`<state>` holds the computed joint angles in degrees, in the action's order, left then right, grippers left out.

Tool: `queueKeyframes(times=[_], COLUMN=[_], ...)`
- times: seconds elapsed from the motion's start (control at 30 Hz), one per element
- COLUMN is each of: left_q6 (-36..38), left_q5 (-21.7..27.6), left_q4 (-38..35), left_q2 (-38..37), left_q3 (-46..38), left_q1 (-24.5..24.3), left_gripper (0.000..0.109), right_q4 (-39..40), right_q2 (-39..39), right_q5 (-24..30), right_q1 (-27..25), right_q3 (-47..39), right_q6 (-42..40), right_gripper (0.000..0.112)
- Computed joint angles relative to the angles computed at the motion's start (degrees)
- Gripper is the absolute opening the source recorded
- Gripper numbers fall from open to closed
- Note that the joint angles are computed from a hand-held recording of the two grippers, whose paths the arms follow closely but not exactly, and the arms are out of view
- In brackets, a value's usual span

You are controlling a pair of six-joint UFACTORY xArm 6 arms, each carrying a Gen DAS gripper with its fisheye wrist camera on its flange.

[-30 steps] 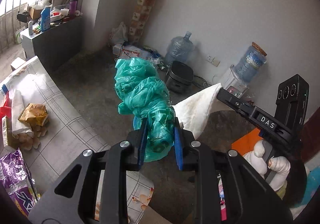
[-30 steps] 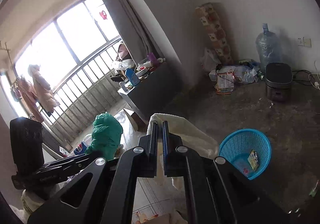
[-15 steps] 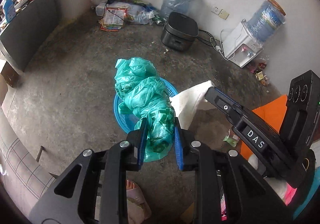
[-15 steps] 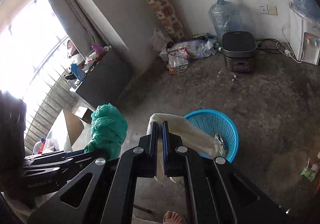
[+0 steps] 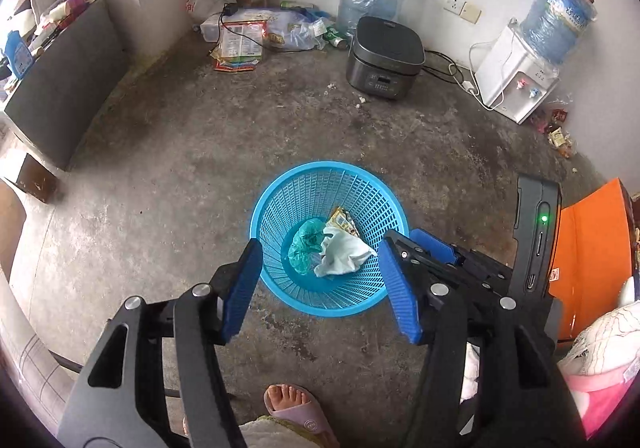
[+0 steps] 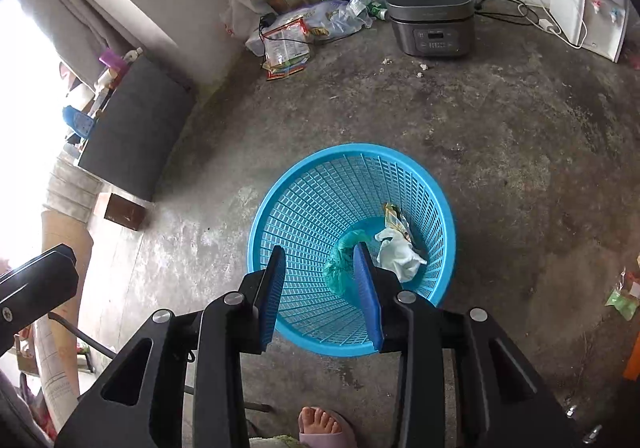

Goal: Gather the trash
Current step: 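Open both grippers to drop the bag and glove into the wastebasket, then move both open grippers back over the table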

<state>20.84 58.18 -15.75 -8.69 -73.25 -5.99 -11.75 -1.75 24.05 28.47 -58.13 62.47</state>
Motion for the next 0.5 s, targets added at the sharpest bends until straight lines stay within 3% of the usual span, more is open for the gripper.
queueKeyframes(times=[0.13, 0.27, 0.5], left_q6=[2.6, 5.9, 11.2], left_q5=[0.1, -1.2, 5.6], left_q4=[-5.7, -11.0, -21.0], left_q2=[-6.3, -14.5, -22.8], left_q3=[1.2, 3.1, -0.2], left_q1=[3.0, 6.7, 19.3], left_gripper=[0.067, 0.085, 0.091], right_q4=[-9.9, -24.0, -41.3], right_q2=[-5.2, -9.6, -9.2], right_q5=[0.7, 5.7, 22.7], right_q1=[1.4, 5.5, 18.2], right_q3=[0.7, -2.2, -15.3], right_q6=[8.7, 18.5, 22.0], right_gripper=[0.037, 0.060, 0.090])
